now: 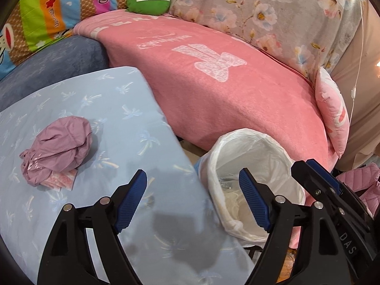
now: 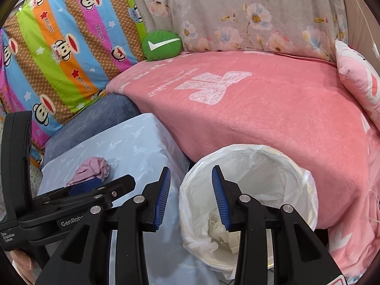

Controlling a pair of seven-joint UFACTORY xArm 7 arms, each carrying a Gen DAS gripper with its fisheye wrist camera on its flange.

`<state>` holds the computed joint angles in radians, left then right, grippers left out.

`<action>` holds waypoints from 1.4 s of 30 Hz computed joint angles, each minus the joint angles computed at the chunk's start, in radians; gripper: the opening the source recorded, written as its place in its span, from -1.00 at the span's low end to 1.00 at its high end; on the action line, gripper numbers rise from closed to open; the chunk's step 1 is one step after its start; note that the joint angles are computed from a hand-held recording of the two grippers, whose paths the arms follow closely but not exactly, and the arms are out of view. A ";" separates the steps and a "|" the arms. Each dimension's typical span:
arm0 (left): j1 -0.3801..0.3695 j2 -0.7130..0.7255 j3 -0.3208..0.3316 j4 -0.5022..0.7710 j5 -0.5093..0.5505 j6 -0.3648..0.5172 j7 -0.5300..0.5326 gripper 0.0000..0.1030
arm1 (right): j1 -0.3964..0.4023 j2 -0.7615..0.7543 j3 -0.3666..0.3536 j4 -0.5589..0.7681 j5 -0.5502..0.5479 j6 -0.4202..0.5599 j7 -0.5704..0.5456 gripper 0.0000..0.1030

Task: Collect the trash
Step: 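Move both tools back over the purple drawstring bag, then grasp the purple drawstring bag with the right tool and lift it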

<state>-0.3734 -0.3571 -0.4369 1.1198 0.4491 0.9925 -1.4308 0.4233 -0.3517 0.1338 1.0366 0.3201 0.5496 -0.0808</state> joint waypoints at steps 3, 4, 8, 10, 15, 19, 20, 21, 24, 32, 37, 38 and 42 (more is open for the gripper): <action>-0.001 -0.035 0.005 -0.036 -0.017 0.006 -0.012 0.48 | 0.009 0.003 0.011 -0.006 -0.001 0.005 0.005 -0.28; 0.000 -0.047 0.006 -0.048 -0.023 0.008 -0.015 0.48 | 0.012 0.002 0.014 -0.009 -0.001 0.006 0.008 -0.25; 0.009 -0.101 0.004 -0.095 -0.048 0.023 -0.020 0.48 | 0.024 0.004 0.031 -0.020 -0.012 0.013 0.019 -0.22; 0.016 -0.124 0.000 -0.113 -0.060 0.035 -0.022 0.48 | 0.031 0.008 0.038 -0.021 -0.018 0.015 0.025 -0.22; 0.037 -0.202 -0.009 -0.175 -0.090 0.066 -0.033 0.58 | 0.052 0.026 0.060 -0.016 -0.029 0.016 0.042 -0.15; 0.054 -0.272 -0.024 -0.221 -0.109 0.121 -0.042 0.67 | 0.077 0.048 0.078 -0.010 -0.032 0.013 0.050 -0.10; 0.055 -0.291 -0.023 -0.236 -0.118 0.131 -0.042 0.67 | 0.084 0.054 0.082 -0.007 -0.032 0.014 0.050 -0.10; 0.057 -0.307 -0.024 -0.247 -0.126 0.141 -0.042 0.68 | 0.090 0.065 0.085 0.000 -0.032 0.014 0.049 -0.09; 0.063 -0.371 -0.022 -0.292 -0.150 0.177 -0.042 0.72 | 0.110 0.095 0.103 0.019 -0.035 0.011 0.055 -0.06; 0.085 -0.544 -0.007 -0.399 -0.212 0.271 -0.025 0.74 | 0.163 0.205 0.153 0.094 -0.049 -0.004 0.084 0.07; 0.101 -0.655 0.011 -0.459 -0.242 0.322 0.002 0.74 | 0.191 0.299 0.180 0.178 -0.079 -0.020 0.129 0.17; 0.104 -0.682 0.015 -0.473 -0.248 0.335 0.007 0.74 | 0.197 0.322 0.185 0.200 -0.093 -0.020 0.144 0.18; 0.123 -0.756 0.023 -0.505 -0.261 0.388 0.040 0.74 | 0.221 0.421 0.196 0.292 -0.145 -0.029 0.211 0.28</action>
<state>-0.2502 -1.1129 -0.4144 0.6148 0.1879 1.3809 -1.3907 0.6445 0.0690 0.3294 1.3290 0.1748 0.5207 0.1305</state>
